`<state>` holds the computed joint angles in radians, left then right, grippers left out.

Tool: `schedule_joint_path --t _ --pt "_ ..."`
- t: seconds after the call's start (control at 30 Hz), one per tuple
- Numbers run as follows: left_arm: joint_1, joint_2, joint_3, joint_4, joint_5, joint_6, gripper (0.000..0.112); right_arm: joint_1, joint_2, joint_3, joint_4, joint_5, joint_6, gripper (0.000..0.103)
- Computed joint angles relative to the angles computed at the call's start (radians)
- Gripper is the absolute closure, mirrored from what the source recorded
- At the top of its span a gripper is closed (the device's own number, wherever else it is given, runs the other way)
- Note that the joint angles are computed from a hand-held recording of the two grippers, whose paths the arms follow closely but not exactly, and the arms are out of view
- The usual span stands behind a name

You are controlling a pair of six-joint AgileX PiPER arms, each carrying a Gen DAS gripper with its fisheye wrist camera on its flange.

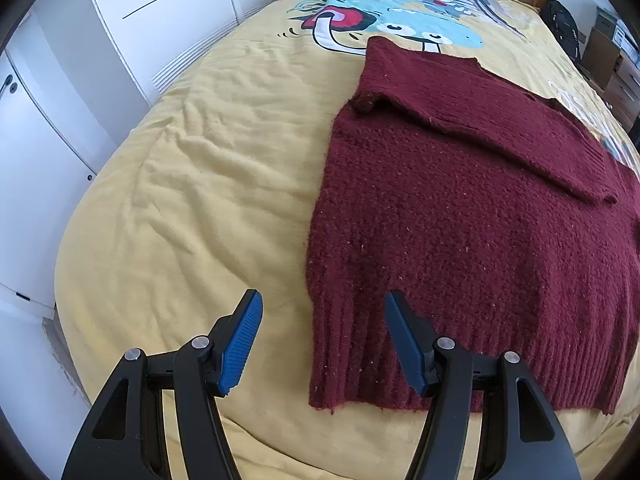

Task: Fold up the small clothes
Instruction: 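Close the right tool on the sleeve cuff and lift it, then carry the sleeve across the sweater body and open the right tool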

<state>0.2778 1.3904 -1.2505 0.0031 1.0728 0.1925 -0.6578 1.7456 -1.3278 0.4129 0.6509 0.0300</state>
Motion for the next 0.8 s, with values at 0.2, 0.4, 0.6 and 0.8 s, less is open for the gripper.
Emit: schedule_joint_path --t 0.2,0.4,0.6,0.8 --pt "0.022 0.005 0.003 -0.019 -0.003 0.02 0.054 0.038 0.011 -0.104 -0.046 0.074 0.013 0.093" --pt "0.061 0.007 0.003 -0.064 -0.004 0.057 0.054 0.11 0.02 -0.214 -0.001 0.153 0.001 0.093" --pt "0.113 0.012 -0.008 -0.122 0.004 0.107 0.054 0.239 0.066 -0.324 0.02 0.242 0.053 0.094" --pt "0.187 0.026 -0.037 -0.183 0.021 0.178 0.054 0.41 0.134 -0.441 -0.03 0.314 0.146 0.094"
